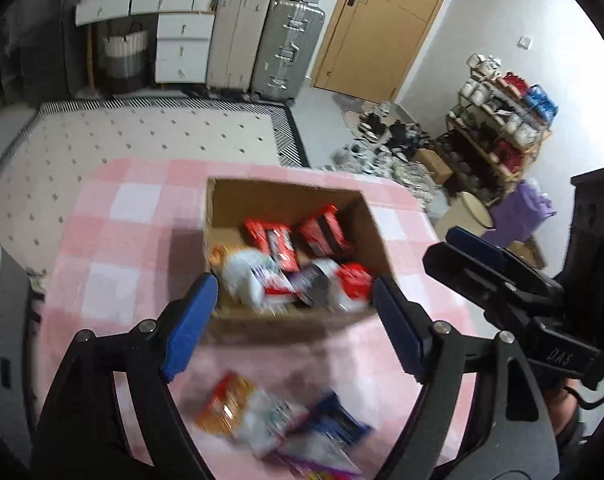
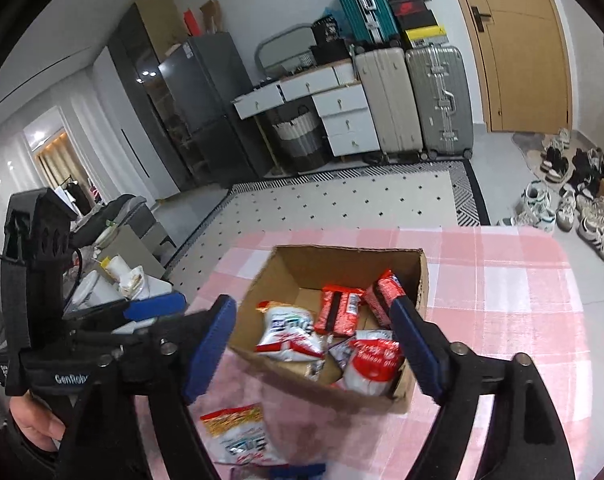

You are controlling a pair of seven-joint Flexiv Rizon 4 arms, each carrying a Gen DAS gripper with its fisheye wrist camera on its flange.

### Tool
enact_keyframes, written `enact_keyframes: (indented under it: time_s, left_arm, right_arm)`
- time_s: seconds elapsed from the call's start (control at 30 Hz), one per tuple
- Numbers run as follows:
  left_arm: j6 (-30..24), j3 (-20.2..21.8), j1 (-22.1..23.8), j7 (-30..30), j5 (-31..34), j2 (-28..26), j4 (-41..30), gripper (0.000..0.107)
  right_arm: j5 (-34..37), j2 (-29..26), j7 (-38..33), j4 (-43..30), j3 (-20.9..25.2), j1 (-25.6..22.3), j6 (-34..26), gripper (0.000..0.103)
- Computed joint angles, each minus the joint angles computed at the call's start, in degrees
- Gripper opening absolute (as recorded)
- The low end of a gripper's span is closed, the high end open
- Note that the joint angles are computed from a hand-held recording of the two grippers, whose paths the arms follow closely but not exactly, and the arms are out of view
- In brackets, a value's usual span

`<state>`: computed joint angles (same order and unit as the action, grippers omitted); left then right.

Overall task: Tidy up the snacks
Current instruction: 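Move both open tools back toward the remaining snacks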

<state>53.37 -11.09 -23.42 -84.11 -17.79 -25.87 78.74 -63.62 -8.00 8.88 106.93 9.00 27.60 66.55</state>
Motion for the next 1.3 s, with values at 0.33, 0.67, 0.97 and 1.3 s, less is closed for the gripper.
enact_keyframes:
  time_s: [0.33, 0.67, 0.97, 1.3]
  left_arm:
    - [6.4, -1.1, 0.4, 6.3, -8.1, 16.1, 17.7, 0.079]
    - [11.9, 1.2, -2.8, 9.1, -9.3, 28.4, 30.2, 0.081]
    - [16.3, 3.2, -7.5, 12.1, -10.8, 38.0, 39.8, 0.084]
    - [16.2, 3.9, -9.2, 9.8, -9.4, 42.4, 43.8, 0.088]
  right_arm:
    - [-6.6, 9.5, 12.3, 7.9, 6.8, 1.5, -5.3, 0.090]
    - [-6.2, 14.0, 17.4, 9.9, 14.0, 6.0, -17.1, 0.092]
    - [-6.5, 13.8, 19.8, 8.5, 17.1, 10.9, -24.4, 0.094]
    - [-6.8, 13.0, 22.4, 8.2, 17.9, 15.1, -28.9, 0.095]
